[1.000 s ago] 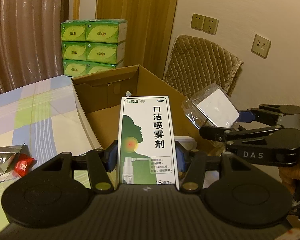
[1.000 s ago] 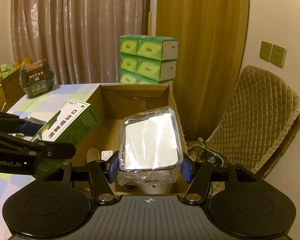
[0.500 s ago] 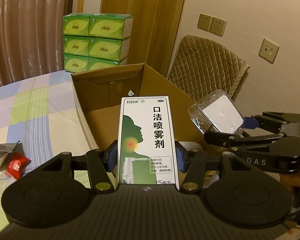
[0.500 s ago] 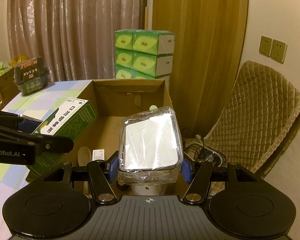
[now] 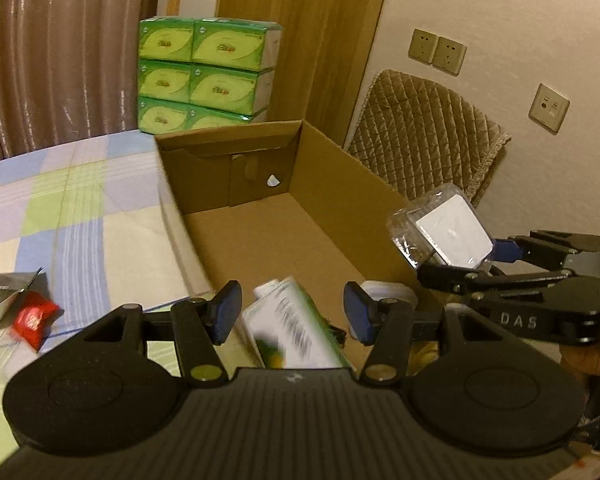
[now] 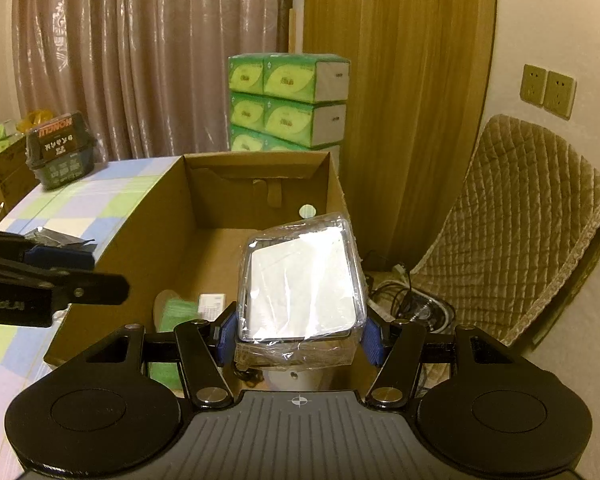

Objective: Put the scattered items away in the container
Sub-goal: 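Open both grippers to drop the container and spray box into the cardboard box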

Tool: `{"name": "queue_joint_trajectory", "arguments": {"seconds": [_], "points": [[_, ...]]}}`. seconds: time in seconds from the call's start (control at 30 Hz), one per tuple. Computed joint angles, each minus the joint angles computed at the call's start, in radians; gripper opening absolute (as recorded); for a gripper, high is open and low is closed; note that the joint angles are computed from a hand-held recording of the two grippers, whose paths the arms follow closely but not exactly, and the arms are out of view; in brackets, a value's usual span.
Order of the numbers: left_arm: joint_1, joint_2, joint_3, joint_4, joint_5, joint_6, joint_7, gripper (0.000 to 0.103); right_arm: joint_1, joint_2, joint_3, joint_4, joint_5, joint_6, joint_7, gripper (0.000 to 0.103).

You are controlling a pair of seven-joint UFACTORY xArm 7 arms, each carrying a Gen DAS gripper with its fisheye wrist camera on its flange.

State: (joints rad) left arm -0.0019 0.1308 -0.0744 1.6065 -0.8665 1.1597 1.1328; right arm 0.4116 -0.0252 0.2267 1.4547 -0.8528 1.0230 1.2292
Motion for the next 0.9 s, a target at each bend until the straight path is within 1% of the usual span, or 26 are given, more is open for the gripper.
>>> {"name": "queue_joint_trajectory", "arguments": {"seconds": [0.3, 0.47, 0.53, 0.57, 0.6, 0.7, 0.9], "points": [[0.024, -0.018, 0.018, -0.014, -0.011, -0.005, 0.006, 0.051, 0.012, 0.027, -0.004, 0.03, -0.004, -0.015, -0.007, 0.057], [0.033, -0.019, 0.025, -0.01, -0.017, 0.005, 0.01, 0.055, 0.018, 0.046, -0.017, 0.048, 0.014, -0.044, -0.028, 0.057], [0.036, -0.018, 0.026, -0.009, -0.017, 0.01, 0.01, 0.056, 0.015, 0.049, -0.025, 0.045, 0.039, -0.073, -0.044, 0.064], [0.038, -0.019, 0.027, -0.009, -0.017, 0.011, 0.01, 0.056, 0.018, 0.051, -0.025, 0.044, 0.031, -0.07, -0.038, 0.073], [0.04, -0.019, 0.028, -0.01, -0.018, 0.012, 0.012, 0.056, 0.021, 0.052, -0.025, 0.044, 0.022, -0.069, -0.026, 0.075], [0.046, -0.019, 0.032, -0.012, -0.02, 0.018, 0.013, 0.058, 0.021, 0.041, -0.026, 0.029, 0.034, -0.076, -0.013, 0.075], [0.06, -0.022, 0.04, -0.019, -0.016, 0.03, 0.013, 0.06, 0.028, 0.015, -0.009, 0.005, 0.022, -0.045, 0.026, 0.075]]}}
